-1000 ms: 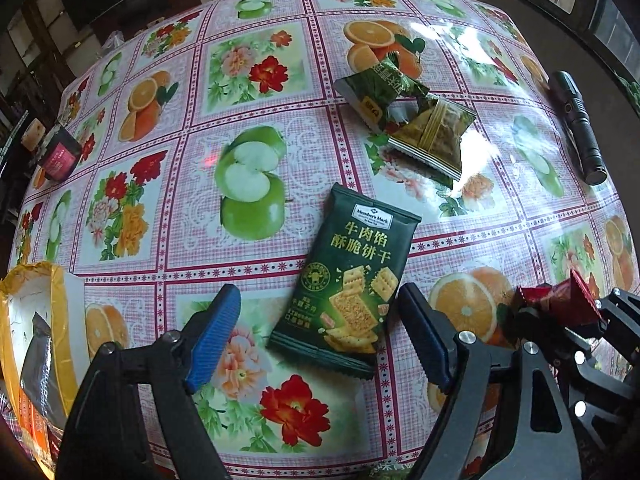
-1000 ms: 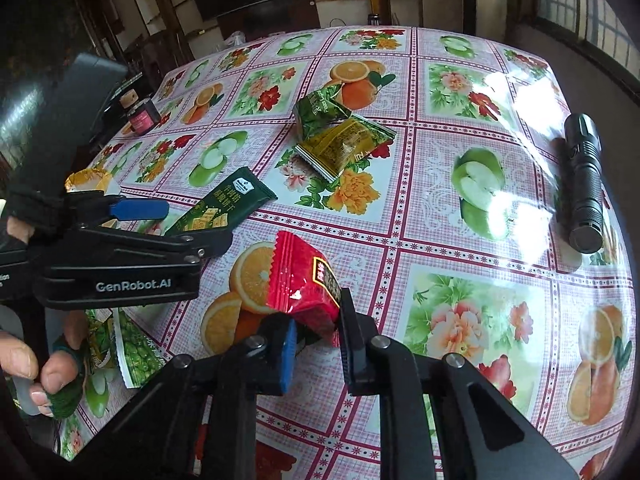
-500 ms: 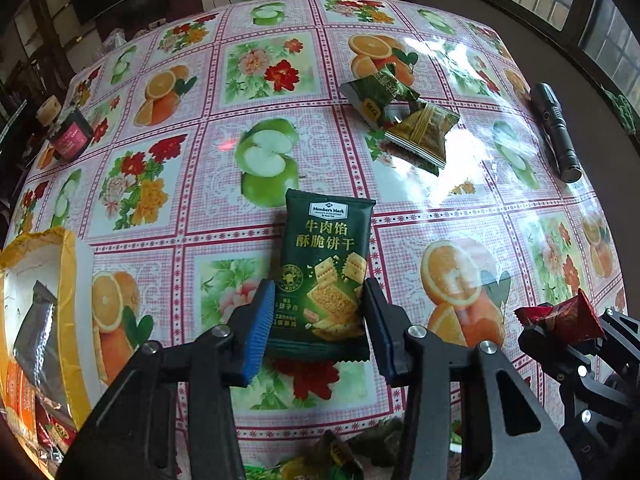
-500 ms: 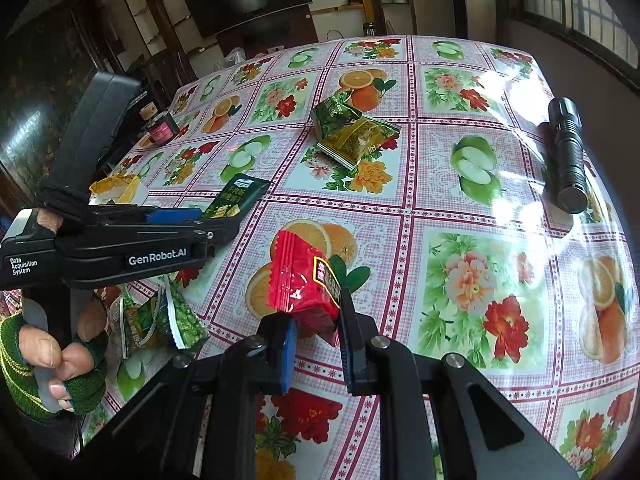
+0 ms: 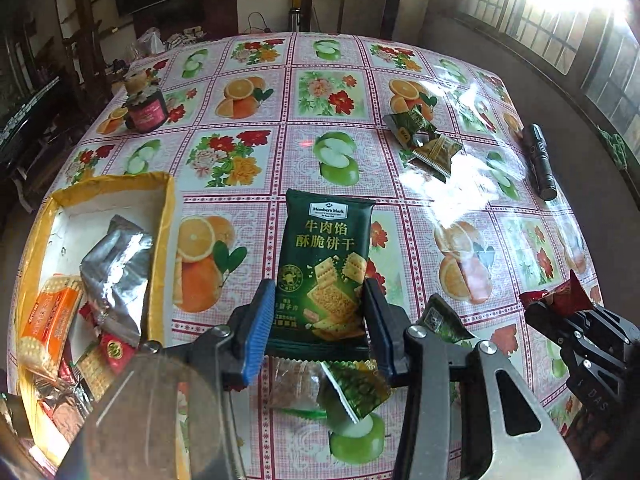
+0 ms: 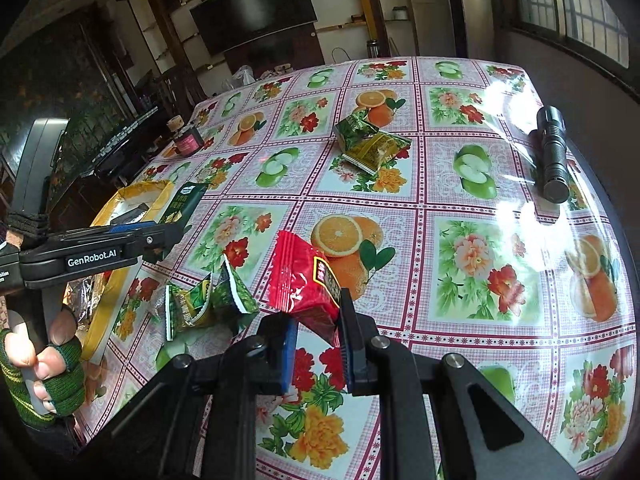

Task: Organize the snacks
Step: 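Lift both packets and carry them toward the white tray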

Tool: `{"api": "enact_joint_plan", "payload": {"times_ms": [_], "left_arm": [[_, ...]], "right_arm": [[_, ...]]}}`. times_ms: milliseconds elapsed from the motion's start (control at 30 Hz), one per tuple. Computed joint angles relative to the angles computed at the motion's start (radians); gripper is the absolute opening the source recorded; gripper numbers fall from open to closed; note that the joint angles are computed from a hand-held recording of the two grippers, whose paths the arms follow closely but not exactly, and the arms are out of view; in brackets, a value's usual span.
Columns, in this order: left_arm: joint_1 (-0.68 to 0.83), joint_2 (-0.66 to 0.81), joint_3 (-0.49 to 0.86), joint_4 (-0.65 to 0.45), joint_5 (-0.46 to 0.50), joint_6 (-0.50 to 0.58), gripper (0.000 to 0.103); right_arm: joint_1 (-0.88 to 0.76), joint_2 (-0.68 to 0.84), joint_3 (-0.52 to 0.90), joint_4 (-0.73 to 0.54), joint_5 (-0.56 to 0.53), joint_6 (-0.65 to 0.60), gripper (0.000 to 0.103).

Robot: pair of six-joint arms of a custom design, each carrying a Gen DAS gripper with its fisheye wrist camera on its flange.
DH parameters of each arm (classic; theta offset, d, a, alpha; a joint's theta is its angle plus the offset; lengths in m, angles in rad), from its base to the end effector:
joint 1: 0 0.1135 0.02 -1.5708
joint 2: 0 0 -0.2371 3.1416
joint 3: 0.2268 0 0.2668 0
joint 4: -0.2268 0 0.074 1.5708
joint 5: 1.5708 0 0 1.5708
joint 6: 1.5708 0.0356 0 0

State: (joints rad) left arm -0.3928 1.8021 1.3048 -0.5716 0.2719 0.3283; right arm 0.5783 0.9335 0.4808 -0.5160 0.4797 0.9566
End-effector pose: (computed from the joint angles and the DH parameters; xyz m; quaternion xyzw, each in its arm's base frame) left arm 0.3507 -0.1556 0.1781 0.3701 0.8862 -0.1392 0.2417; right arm 0.1754 0.0949 0.1573 0.2436 0.8979 0.0367 0.3648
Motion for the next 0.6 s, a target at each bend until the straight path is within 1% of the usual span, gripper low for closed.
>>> {"api": "enact_joint_plan", "payload": {"times_ms": [200, 400, 600], "left_arm": [[0.038, -0.120, -0.110, 0.042, -0.009, 0.029, 0.046], [0.084, -0.204, -0.182, 0.074, -0.007, 0.055, 0.046], [0.138, -0.273, -0.238, 0.104, 0.005, 0.066, 0.046]], "right_arm": [[0.070, 0.060, 0.044, 0.006, 0.036, 0.036, 0.017], [0.132, 0.152, 0.111, 0.011, 0.061, 0.056, 0.017], [0.184, 0.238, 0.193, -0.013, 0.100, 0.072, 0.017]]}}
